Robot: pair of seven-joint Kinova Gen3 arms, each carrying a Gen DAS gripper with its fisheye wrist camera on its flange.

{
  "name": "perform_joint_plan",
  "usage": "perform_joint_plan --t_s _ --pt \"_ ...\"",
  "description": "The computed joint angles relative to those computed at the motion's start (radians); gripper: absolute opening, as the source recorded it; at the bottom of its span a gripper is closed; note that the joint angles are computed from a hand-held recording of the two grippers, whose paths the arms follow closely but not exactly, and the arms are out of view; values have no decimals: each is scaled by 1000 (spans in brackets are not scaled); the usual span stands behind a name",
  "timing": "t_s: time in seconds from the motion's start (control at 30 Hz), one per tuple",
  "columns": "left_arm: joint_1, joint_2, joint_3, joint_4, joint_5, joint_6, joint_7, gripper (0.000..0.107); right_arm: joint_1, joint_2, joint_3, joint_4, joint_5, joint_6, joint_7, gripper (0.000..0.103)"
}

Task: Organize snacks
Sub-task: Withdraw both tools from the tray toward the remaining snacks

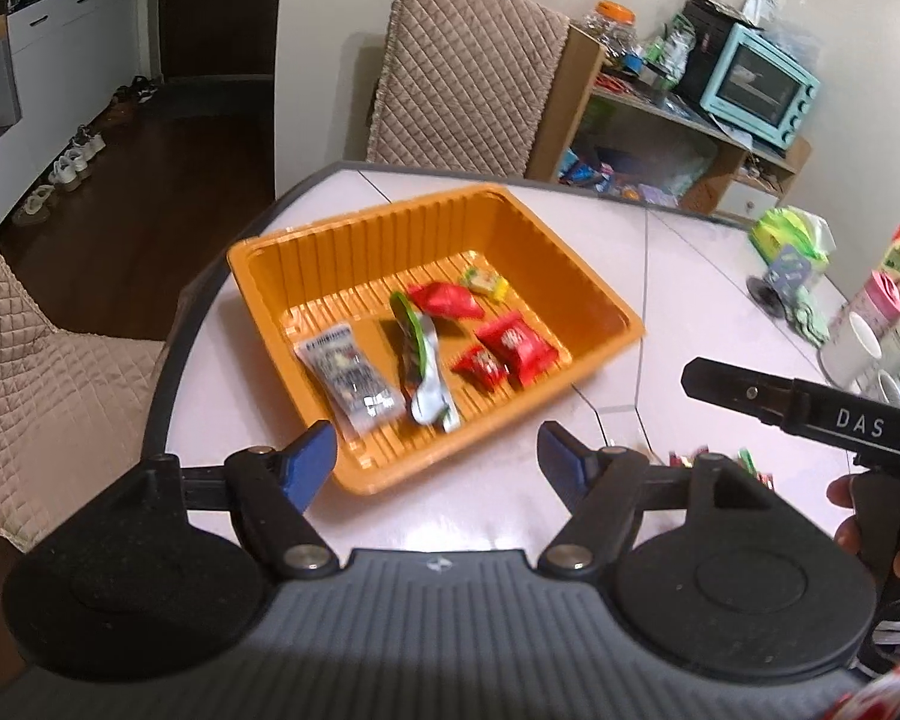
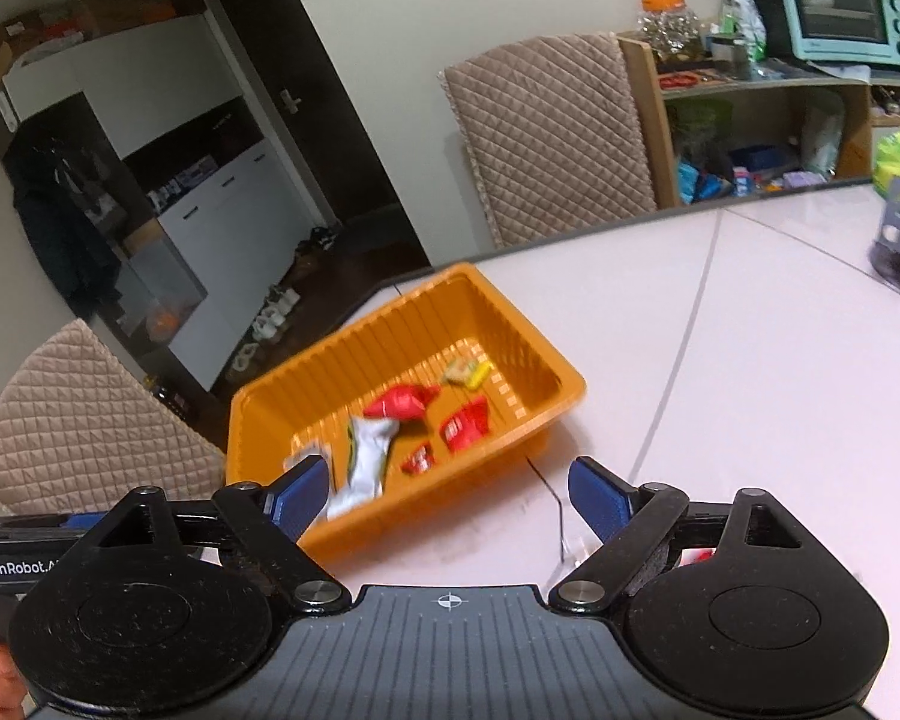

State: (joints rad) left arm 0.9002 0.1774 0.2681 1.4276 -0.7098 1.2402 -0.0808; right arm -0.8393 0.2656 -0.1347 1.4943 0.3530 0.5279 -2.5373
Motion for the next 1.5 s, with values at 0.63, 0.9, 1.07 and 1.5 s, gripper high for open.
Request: perform_joint_plan --t_s 0.63,0.9,1.07,1.5 --pt "129 54 28 -34 45 18 4 71 -9 -171 -126 182 135 177 -273 87" --pt "166 93 8 -63 66 -14 -48 71 -4 -199 -169 231 140 244 -323 87" --pt "183 114 -9 -80 77 -22 -74 71 -4 -210 -189 253 155 290 -352 87" --pt "203 166 -45 -122 104 -25 -135 71 16 -223 -200 300 204 359 -415 86"
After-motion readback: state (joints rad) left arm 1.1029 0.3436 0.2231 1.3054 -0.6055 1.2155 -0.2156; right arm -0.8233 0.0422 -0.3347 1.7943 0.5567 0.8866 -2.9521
